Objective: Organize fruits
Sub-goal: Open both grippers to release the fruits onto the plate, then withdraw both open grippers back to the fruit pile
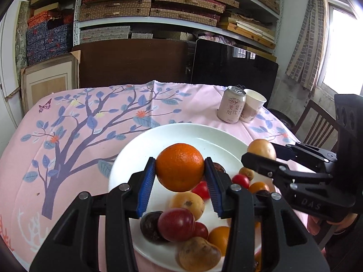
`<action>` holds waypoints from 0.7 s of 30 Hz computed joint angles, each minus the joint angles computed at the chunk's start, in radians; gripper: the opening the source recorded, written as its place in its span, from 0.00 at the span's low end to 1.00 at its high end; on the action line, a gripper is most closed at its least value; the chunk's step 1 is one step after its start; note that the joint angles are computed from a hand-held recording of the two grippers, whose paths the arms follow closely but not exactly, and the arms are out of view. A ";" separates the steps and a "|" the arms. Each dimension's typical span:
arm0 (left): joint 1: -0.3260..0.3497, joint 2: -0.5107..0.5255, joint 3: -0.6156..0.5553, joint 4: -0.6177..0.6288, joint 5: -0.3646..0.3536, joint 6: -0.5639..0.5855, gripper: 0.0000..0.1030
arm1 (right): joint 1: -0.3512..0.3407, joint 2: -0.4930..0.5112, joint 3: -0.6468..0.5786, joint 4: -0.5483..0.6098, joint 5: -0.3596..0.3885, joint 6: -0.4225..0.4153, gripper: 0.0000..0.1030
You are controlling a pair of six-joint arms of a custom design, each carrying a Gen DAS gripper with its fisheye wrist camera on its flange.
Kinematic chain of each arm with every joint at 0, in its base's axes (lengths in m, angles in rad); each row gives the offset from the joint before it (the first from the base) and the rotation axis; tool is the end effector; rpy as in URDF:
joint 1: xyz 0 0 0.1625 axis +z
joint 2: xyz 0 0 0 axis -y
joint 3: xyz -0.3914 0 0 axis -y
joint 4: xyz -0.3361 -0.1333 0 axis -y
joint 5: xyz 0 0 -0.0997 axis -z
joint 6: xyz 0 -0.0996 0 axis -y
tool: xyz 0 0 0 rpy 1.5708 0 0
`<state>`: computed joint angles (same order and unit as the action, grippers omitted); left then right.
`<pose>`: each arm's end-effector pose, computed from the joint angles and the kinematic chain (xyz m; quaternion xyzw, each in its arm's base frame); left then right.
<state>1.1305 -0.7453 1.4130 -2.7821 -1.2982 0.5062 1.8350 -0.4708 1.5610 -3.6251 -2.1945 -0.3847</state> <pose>-0.1477 -0.6893 0.1893 0.4025 0.8661 -0.2615 0.1396 0.2364 -0.5861 0.0778 0.1340 -0.8447 0.4241 0.2979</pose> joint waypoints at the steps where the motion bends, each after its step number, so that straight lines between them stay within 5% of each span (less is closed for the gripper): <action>1: 0.000 0.008 0.004 -0.032 0.014 -0.017 0.45 | 0.000 0.004 -0.005 -0.003 -0.002 0.000 0.80; 3: 0.007 0.021 0.018 -0.125 0.012 -0.041 0.93 | 0.002 0.015 -0.003 -0.056 -0.006 -0.023 0.94; 6: 0.015 0.028 0.023 -0.217 0.021 -0.051 0.95 | 0.011 0.008 0.001 -0.064 -0.031 -0.049 0.94; 13: 0.016 -0.024 0.035 -0.155 0.023 -0.089 0.95 | 0.034 -0.041 0.057 -0.031 -0.012 0.020 0.94; 21: 0.021 -0.218 0.278 -0.152 0.096 0.061 0.95 | 0.093 -0.090 0.235 -0.059 -0.071 0.125 0.96</action>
<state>1.1516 -0.9636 1.6914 -2.9344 -1.2024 0.5674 1.9276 -0.5611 1.7965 -3.6844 -2.2659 -0.2599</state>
